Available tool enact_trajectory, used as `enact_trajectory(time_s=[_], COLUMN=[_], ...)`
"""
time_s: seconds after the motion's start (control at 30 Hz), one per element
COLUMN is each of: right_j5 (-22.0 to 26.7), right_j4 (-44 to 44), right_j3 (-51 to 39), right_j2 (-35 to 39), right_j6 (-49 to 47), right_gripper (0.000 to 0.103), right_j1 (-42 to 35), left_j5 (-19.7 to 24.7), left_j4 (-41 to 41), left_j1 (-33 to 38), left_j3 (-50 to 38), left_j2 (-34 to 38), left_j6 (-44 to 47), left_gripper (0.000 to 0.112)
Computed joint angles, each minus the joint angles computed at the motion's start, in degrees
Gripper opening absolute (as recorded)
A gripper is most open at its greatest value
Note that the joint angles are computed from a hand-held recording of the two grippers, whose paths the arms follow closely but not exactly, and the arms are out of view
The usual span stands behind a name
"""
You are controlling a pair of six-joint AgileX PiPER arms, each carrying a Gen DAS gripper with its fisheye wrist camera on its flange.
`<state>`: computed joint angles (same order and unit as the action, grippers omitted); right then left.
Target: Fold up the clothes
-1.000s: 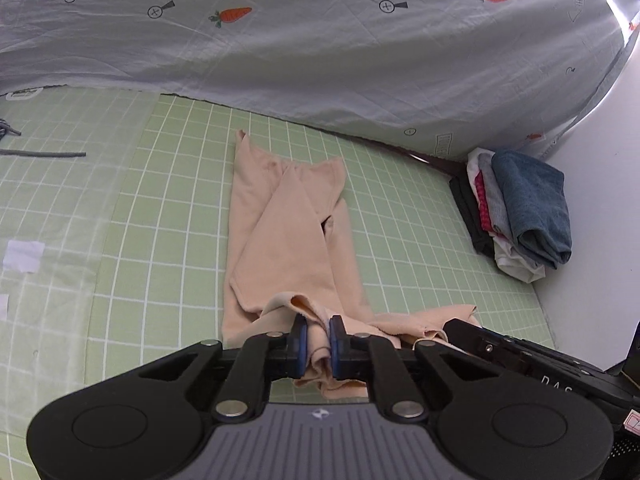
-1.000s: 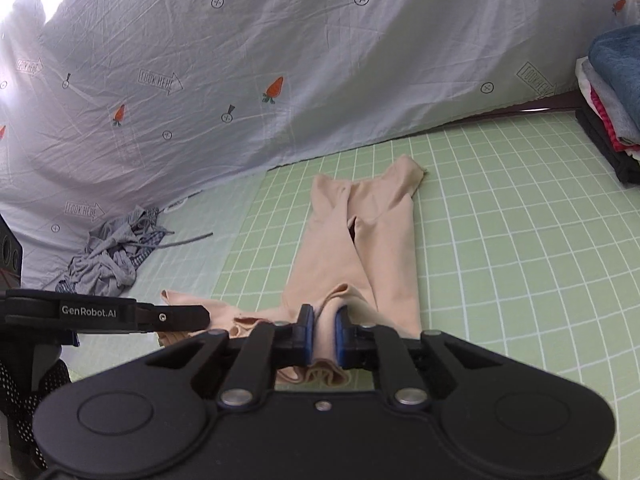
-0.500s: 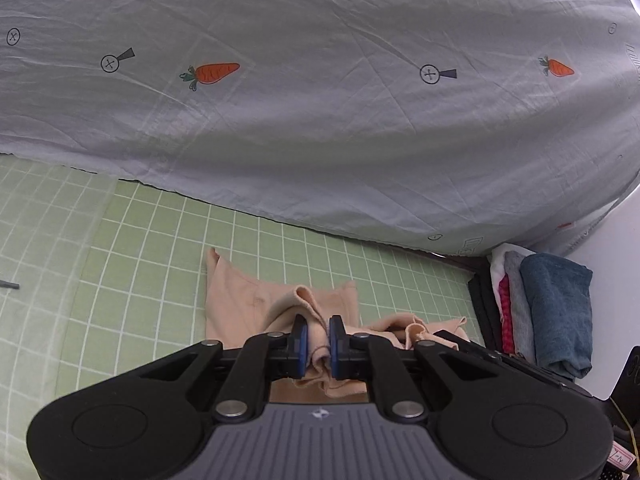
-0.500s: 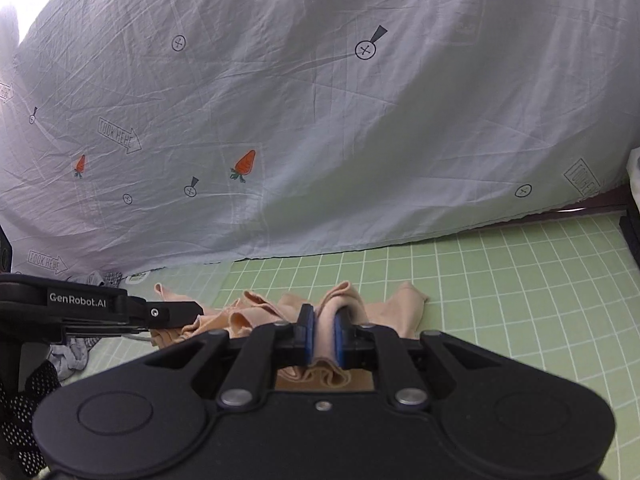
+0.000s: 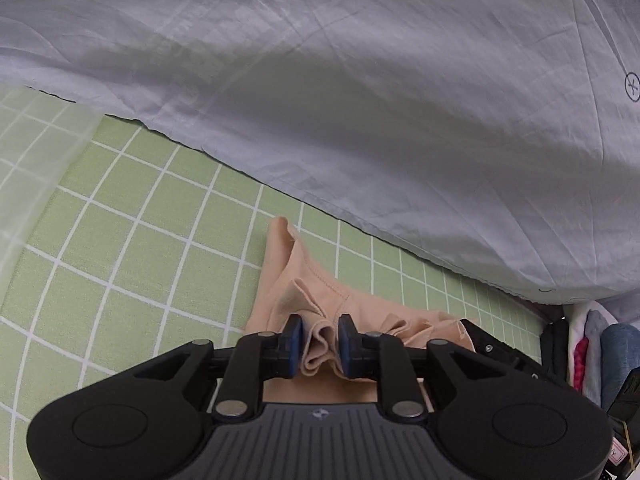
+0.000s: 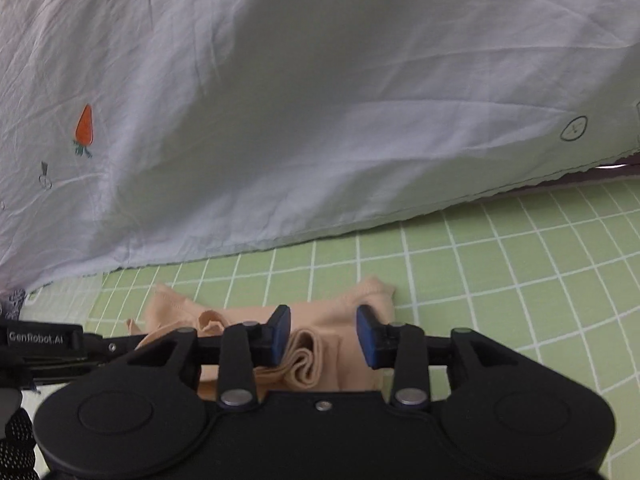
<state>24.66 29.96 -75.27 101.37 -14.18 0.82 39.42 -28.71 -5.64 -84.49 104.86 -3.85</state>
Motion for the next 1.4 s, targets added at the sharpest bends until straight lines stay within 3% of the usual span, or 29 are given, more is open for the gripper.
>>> enact_trajectory(time_s=[0.03, 0.07, 0.17, 0.27, 0.4, 0.53, 0.73, 0.97, 1.1, 1.17, 1.33, 1.4], right_j5=[-0.05, 0.39, 1.70, 2.51, 4.89, 6.02, 7.01, 7.99, 10.19, 9.64, 6.97, 6.75], right_j4=[1.37, 1.16, 0.24, 0.30, 4.13, 10.05, 8.37, 10.65, 17.18, 13.67, -5.41, -7.82], right_j3=[-0.13, -0.21, 1.13, 4.12, 5.08, 4.14, 1.31, 0.39, 2.66, 2.81, 0.29, -0.92], right_j2=[-0.43, -0.86, -2.83, -4.69, -4.28, -2.73, 0.09, 0.59, -1.22, -1.73, 0.06, 1.29], right_j6=[-0.35, 0.38, 1.23, 0.90, -2.29, -7.53, -9.27, -13.75, -20.39, -17.64, 0.26, 3.12], right_gripper=[0.042, 0.052, 0.064, 0.084, 0.086, 0.087, 0.098, 0.098, 0.099, 0.099, 0.099, 0.099], right_j1=[-0.91, -1.48, -2.27, -2.32, -2.85, -3.39, -2.19, -2.14, -3.68, -2.79, 1.62, 2.28], left_j5=[-0.66, -2.02, -2.54, -0.10, 1.59, -1.05, -1.80, -1.61, -0.76, -0.83, -1.05, -0.84], left_j4=[1.27, 3.05, 2.23, 3.93, 3.53, 5.30, 4.96, 6.83, 6.53, 6.69, 8.21, 8.30], left_j1=[0.17, 0.20, 1.64, 1.61, -0.10, -2.87, -4.12, -4.48, -3.89, -3.89, -4.45, -4.45], left_j3=[0.77, 2.15, 4.44, 4.46, 4.38, 3.63, -1.04, -3.10, -3.99, -4.01, -3.77, -3.80], left_j2=[-1.08, -2.60, -5.22, -4.91, -2.27, -0.24, 3.46, 4.49, 4.92, 4.92, 4.61, 4.63], left_j6=[-1.44, -3.19, -1.49, -0.45, 0.92, 1.55, 2.79, 1.02, 0.74, 0.52, -0.32, -0.37], left_gripper=[0.071, 0.082, 0.082, 0.083, 0.083, 0.084, 0.083, 0.072, 0.069, 0.068, 0.066, 0.064])
